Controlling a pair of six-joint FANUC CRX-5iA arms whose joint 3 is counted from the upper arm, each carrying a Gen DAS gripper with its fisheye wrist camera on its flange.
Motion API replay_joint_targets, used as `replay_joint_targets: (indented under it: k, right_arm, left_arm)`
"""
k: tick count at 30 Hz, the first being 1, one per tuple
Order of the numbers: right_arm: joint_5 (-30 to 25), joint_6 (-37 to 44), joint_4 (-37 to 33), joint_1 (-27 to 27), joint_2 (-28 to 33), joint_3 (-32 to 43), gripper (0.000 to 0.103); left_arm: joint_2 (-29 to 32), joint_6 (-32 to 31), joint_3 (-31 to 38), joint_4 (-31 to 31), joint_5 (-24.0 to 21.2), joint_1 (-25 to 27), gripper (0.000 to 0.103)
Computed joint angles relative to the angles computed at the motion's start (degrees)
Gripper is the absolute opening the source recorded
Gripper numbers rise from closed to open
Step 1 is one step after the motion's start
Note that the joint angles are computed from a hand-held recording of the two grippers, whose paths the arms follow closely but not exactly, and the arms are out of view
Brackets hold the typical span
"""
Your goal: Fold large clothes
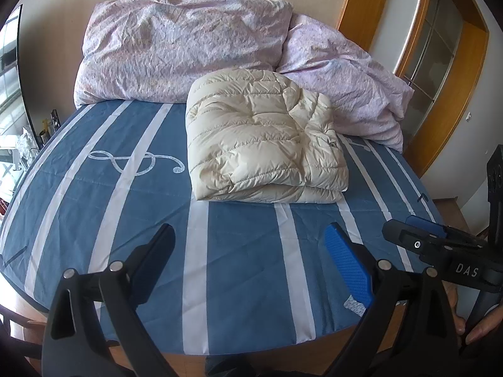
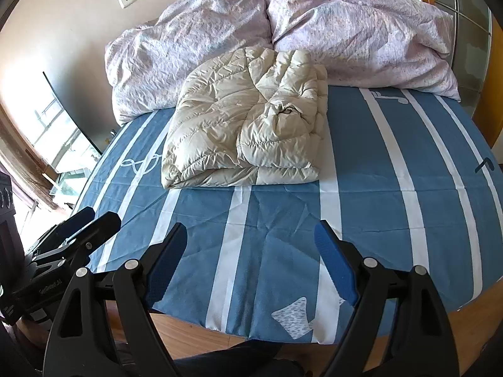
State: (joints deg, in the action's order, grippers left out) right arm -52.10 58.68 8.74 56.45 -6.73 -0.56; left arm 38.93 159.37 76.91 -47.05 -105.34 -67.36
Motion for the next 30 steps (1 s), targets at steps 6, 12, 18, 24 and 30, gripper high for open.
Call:
replay_joint_targets:
  k: [6, 12, 18, 24, 30]
  right_arm:
    - [0.3, -0.2, 0.0, 0.2, -0.2, -0.3, 0.085]
    - [0.3, -0.2, 0.0, 0.3, -0.3, -0.4, 0.085]
    - [0.3, -0.2, -0.1, 0.3, -0.3, -0.4, 0.085]
    - [0.3, -0.1, -0.3, 0.3, -0.2, -0.4, 0.085]
    - [0.5, -1.0, 0.2, 1.1, -0.3, -0.7, 0.085]
  left_arm:
    - [0.3, -0.2, 0.7, -0.1, -0.2, -0.1, 0.096]
    - [0.4, -0.3, 0.9, -0.2, -0.3, -0.1, 0.096]
    - [1.0, -0.5, 1.9, -0.3, -0.6, -0.2, 0.096]
    - [1.8, -0.8, 3.4, -0.6, -1.3, -0.3, 0.096]
    - [1.6, -0.8, 3.1, -0.4, -1.2, -0.2, 0.096]
